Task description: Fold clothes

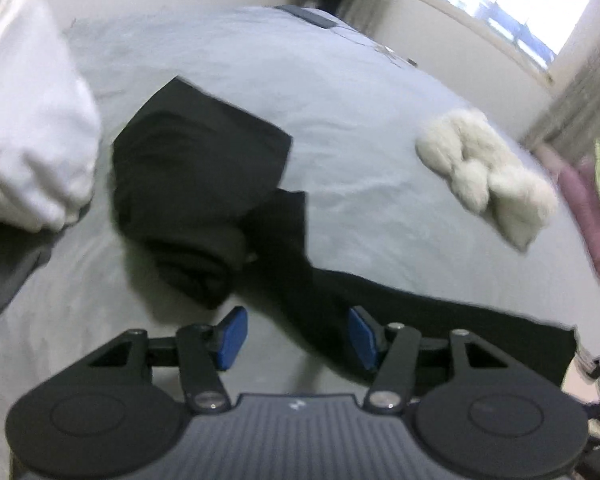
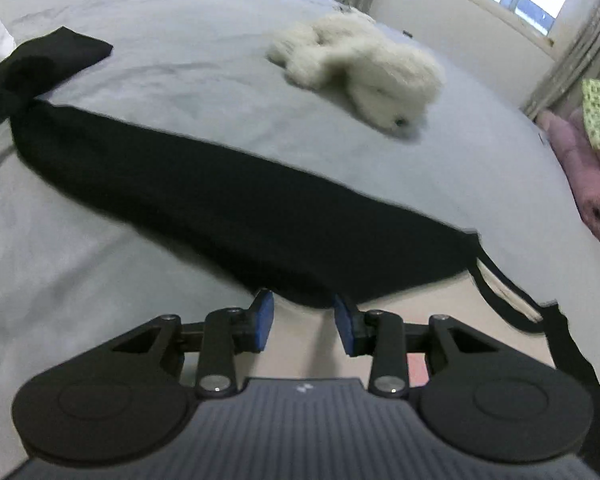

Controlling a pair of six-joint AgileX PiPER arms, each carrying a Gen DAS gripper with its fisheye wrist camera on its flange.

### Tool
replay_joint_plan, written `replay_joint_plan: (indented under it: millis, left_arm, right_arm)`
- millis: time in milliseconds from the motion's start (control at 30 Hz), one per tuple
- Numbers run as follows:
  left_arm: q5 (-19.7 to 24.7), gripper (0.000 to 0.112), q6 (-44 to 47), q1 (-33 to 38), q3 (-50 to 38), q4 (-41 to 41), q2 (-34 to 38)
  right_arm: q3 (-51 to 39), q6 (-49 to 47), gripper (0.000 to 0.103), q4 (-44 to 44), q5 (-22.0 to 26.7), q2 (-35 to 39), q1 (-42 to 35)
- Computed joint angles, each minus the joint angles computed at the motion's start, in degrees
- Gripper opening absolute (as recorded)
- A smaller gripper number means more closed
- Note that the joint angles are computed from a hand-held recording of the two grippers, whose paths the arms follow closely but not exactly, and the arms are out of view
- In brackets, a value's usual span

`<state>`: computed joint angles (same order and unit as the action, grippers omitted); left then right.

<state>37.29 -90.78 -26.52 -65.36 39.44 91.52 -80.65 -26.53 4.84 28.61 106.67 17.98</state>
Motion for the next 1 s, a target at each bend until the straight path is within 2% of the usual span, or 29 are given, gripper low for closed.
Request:
replay_joint_plan:
  millis: [67, 133, 200, 267, 367, 500, 600, 700, 800, 900, 1000]
  left_arm:
    - [-1.20, 0.057, -1.50, 1.03, 2.02, 0.37, -1.77]
    - [-1.93, 0.057, -2.25, 2.09, 3.51, 0.53, -3.08]
    - [-3.53, 0.057, -2.35, 3.74, 4.76, -0.47, -4.03]
    - [-5.19, 0.057, -2.66, 5.15, 5.83, -1.60, -4.68]
    - [-5.30, 0.057, -2.83, 5.74, 6.65, -2.39, -5.64]
    - [-5.66, 0.057, -4.24, 6.58, 8.33, -1.09, -8.02]
    - [-7.49, 0.057, -4.90, 8.05, 10.06, -0.91, -9.46]
    - [-9.30, 0.057, -3.97, 9.84, 11.60, -3.45, -10.03]
    - [-12.78, 0.057, -2.18, 11.13, 12.88, -6.12, -10.80]
    - [-14.34, 0.057, -1.43, 10.68, 12.65, -5.78, -10.34]
    - [-18.85, 0.057, 6.87, 12.44, 12.72, -15.37, -8.68]
  right_arm:
    - [-1.19, -0.81, 0.037, 1.85, 1.54, 1.14, 1.50]
    - [0.00, 0.11, 0.021, -1.34, 1.66, 0.99, 3.87]
    - [-0.56, -3.43, 0.019, -0.15, 3.39, 0.69, 5.27]
    - [-2.61, -8.99, 0.019, 6.99, 5.66, 0.62, 5.02]
    - [-5.89, -14.34, 0.021, 15.24, 8.08, 1.24, 5.38]
    - [-9.14, -18.70, 0.038, 17.80, 5.87, 4.18, 10.12]
    - [-10.77, -22.73, 0.039, 20.14, 3.64, 6.05, 13.93]
    - [-17.27, -21.98, 0.039, 22.57, 6.70, 10.31, 15.19]
    - [-22.48, -20.30, 0.039, 19.65, 8.35, 14.08, 16.97]
    - [-20.05, -20.60, 0.005, 19.63, 5.25, 13.07, 18.09]
    - [-15.80, -22.44, 0.004, 28.36, 0.88, 10.61, 16.34]
